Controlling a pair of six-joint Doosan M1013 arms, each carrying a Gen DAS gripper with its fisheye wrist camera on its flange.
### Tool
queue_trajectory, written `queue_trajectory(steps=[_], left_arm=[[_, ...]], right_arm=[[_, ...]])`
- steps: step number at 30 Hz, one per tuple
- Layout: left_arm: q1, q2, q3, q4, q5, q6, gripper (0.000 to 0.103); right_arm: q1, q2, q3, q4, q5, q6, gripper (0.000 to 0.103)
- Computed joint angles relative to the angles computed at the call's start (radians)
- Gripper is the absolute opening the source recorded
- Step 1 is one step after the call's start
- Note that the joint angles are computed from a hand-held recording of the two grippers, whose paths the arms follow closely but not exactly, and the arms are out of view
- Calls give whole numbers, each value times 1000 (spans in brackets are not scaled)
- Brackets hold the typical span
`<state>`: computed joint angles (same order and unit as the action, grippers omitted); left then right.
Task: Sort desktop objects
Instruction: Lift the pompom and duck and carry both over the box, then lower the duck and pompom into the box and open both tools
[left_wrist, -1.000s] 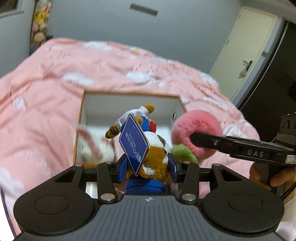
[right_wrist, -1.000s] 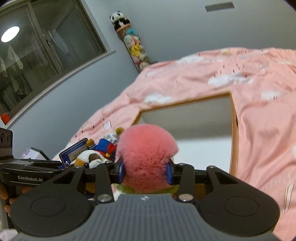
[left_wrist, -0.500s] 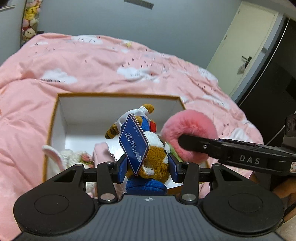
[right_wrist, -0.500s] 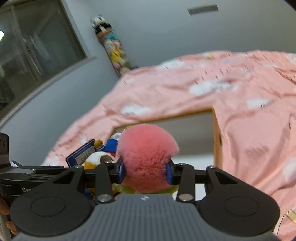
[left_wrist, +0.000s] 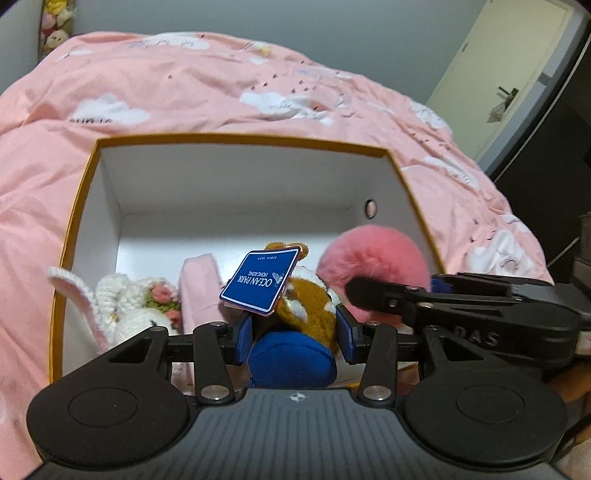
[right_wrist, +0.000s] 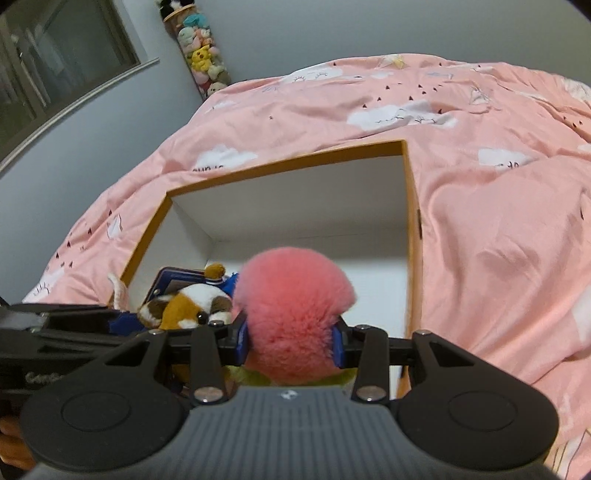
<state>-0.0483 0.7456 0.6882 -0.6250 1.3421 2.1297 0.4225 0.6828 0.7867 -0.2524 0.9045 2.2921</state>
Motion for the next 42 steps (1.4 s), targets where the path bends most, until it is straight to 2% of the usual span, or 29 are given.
queue_trajectory(steps=[7,17,22,24,27,37,42], left_arm=[[-3,-4,23,31,-19,41,52],[8,-35,77,-6,-54,141,56],[21,-49,100,-37,-54,141,56],[26,-47,96,-43,-41,128,48],[29,-48,96,-50,-40,124,44],[-1,-53,101,59,-60,145,41],[-4,-19,45,78,-1,102,41]], right_arm=[[11,25,-48,-37,80,-46,43],[12,38,-78,-13,128,-106,44],[14,45,-94,-11,154,-127,44],[15,50,-104,-7,167,-140,44],[13,54,-119,14,182,-169,43],[17,114,-234,18,289,-284,43],[17,146,-298,17,352,-335,43]])
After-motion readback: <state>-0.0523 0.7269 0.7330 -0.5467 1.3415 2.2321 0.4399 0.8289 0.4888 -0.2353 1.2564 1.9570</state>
